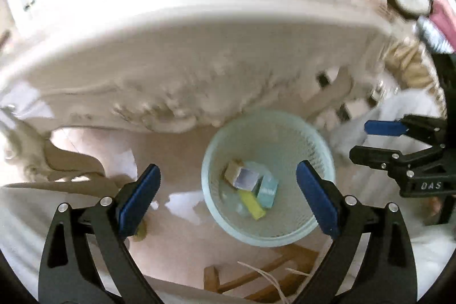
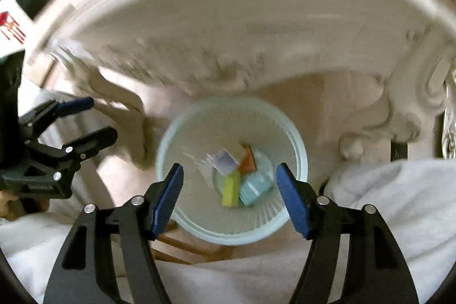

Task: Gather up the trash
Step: 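Lower both boxes into the wastebasket and open both tools, then grasp the purple snack packet with the left tool while the right tool grasps the crumpled paper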

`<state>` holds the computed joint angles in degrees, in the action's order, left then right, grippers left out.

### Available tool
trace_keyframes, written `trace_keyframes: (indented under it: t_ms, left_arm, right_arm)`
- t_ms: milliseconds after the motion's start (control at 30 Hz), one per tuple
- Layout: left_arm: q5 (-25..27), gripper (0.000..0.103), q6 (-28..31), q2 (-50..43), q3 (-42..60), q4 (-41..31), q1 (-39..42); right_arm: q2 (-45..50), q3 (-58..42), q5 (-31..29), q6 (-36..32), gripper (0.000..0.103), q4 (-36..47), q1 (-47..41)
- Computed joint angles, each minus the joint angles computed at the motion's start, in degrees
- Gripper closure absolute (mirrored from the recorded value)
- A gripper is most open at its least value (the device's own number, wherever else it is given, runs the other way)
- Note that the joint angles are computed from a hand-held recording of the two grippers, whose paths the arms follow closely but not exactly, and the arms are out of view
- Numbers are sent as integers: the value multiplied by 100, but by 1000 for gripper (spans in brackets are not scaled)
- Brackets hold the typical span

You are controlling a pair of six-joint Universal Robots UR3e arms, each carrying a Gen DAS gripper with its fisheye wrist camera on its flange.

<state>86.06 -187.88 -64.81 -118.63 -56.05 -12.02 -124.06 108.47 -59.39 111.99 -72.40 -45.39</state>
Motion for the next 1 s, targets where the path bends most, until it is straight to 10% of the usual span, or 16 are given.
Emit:
trace_keyframes:
  t_ms: [167, 367, 467, 1000]
  left_arm:
    - [-352, 10, 333, 706, 830, -491, 1015]
    - [-236, 10, 117, -652, 2023, 251, 1665]
    - [-359, 10, -189, -1485, 2596, 552, 1793]
    - [501, 10, -682, -3499, 4298, 226, 1489]
  right_arm:
    - [250, -1236, 1368, -217, 38, 453, -300]
    - [2435, -1975, 1401, 3127, 27, -4170, 1659]
    - [3732, -3113, 821, 3942, 27, -4936, 2456]
    - [6324, -6289, -775, 4721, 27, -4248, 3812]
